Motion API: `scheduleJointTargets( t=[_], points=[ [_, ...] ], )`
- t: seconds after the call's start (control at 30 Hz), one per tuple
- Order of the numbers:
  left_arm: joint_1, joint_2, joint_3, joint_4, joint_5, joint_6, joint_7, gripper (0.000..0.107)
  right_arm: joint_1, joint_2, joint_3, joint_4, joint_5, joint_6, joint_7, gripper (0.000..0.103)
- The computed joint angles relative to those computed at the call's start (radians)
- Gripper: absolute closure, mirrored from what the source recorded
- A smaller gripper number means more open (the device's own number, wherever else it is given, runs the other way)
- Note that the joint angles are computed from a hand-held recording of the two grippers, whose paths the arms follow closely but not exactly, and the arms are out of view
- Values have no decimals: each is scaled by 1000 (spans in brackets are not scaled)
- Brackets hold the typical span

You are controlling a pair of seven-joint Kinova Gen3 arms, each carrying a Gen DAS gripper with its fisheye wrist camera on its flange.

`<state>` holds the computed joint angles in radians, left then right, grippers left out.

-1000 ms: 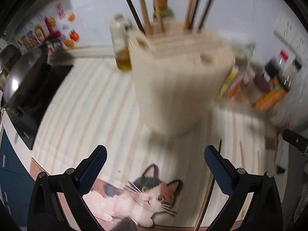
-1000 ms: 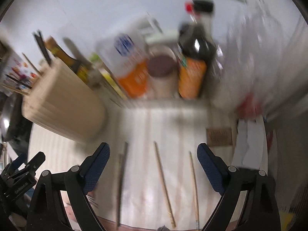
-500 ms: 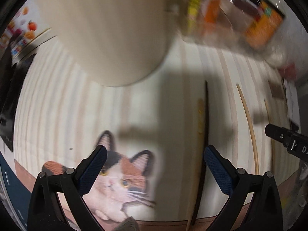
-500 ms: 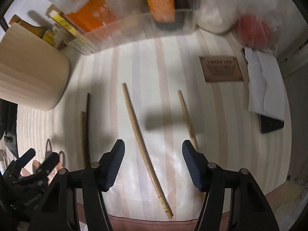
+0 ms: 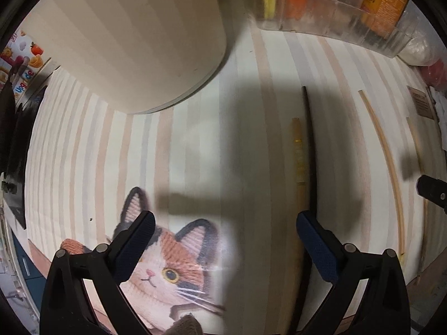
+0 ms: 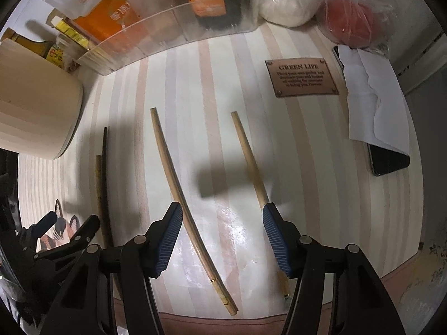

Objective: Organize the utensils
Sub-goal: 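Move both open tools back down toward the chopsticks on the mat, then grasp a light wooden chopstick with the left tool while the right tool grasps another wooden chopstick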

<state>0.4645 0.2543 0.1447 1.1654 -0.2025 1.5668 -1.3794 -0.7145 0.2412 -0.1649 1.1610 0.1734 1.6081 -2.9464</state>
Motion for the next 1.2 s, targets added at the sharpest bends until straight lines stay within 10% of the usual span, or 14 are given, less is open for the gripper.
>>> scheduleJointTargets(
  t=[0.6, 0.87, 0.93, 1.1, 1.2],
  points=[
    [10, -16, 11, 43, 15, -27, 28, 5, -10, 64, 7, -30, -14, -9, 55, 42],
    [-22, -39, 7, 68, 30, -39, 35, 6, -71, 161, 30, -130, 38, 58, 141, 83],
    [-46, -63, 6, 88, 68, -61, 14, 19, -89, 189, 40, -167, 51, 93, 157, 89],
    [-92, -97, 15, 86, 152, -59, -55, 95, -83, 163, 42, -124, -4, 38, 145, 96],
    [-101, -107, 12, 89, 159, -51, -54, 101, -68, 138, 26, -81, -59, -15, 127, 96]
  ],
)
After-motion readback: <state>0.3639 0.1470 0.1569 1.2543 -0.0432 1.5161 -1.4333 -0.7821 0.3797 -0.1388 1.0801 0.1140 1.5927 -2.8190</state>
